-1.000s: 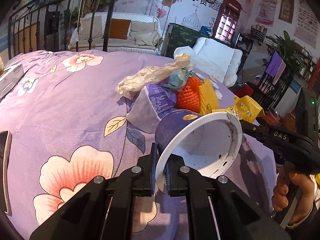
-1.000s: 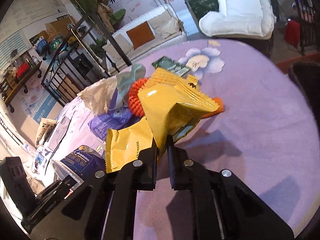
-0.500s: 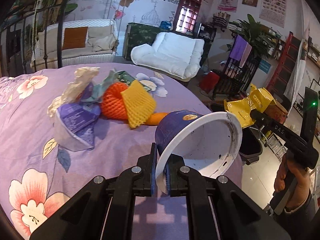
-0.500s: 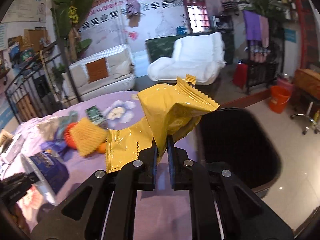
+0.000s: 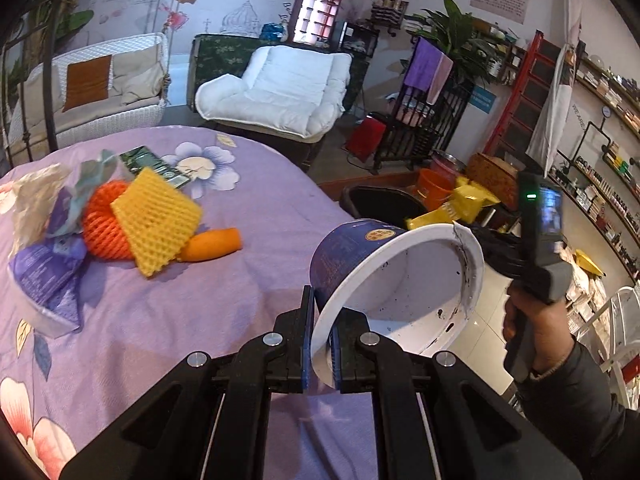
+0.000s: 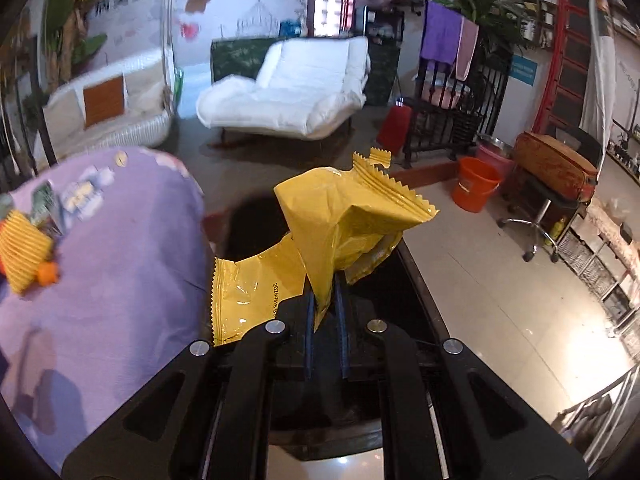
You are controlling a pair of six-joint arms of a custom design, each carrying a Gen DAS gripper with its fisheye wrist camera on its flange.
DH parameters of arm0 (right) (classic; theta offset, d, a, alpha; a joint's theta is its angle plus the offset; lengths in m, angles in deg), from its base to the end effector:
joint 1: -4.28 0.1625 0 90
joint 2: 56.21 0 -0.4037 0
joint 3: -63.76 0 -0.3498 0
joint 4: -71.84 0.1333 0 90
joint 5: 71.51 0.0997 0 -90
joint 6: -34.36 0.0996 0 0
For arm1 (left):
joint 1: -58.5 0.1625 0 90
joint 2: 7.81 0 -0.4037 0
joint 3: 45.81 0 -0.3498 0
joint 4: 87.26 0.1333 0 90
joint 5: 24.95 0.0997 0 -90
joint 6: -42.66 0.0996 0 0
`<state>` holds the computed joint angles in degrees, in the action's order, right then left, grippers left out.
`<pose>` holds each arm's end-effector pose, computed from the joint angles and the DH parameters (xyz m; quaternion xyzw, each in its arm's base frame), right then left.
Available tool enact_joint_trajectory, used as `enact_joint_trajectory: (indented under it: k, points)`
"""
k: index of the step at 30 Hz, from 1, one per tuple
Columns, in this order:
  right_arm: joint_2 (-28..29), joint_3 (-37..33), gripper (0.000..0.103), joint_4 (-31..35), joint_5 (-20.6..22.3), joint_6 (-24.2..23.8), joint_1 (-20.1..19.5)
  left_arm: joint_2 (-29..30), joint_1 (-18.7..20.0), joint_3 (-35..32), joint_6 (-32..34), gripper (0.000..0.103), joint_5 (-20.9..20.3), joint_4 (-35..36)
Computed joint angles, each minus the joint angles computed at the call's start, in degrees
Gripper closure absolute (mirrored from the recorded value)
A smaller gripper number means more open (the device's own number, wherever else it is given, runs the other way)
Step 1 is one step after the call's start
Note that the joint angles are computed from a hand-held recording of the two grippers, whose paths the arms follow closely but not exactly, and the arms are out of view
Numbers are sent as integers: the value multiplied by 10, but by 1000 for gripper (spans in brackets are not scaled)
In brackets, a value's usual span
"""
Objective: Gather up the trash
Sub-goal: 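Carry the yellow wrapper to the black bin and open the right tool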
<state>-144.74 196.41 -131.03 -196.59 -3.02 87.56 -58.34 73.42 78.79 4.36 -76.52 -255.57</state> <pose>0.0318 -0.3799 0.3859 0.0440 -0.8040 0.4056 0.4327 -0.3921 -0.3065 0.0673 0.2862 0.8993 -0.2940 0.1514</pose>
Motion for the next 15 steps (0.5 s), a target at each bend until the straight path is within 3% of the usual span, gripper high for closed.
enact_joint_trajectory:
  k: [3,6,8,15]
  points:
    - [25,-26,92,26,-10,6,-17,20,3,-21,16,94,-11,-3]
    - [27,-48,79,101,-9,45,-35,34,8,-40,26,95,-26,0]
    - [32,-55,49,125,-9,62,-42,44,11,-51,29,95,-35,4]
    - [2,-17,45,97,13,87,-46,82,22,-100,53,94,-54,19]
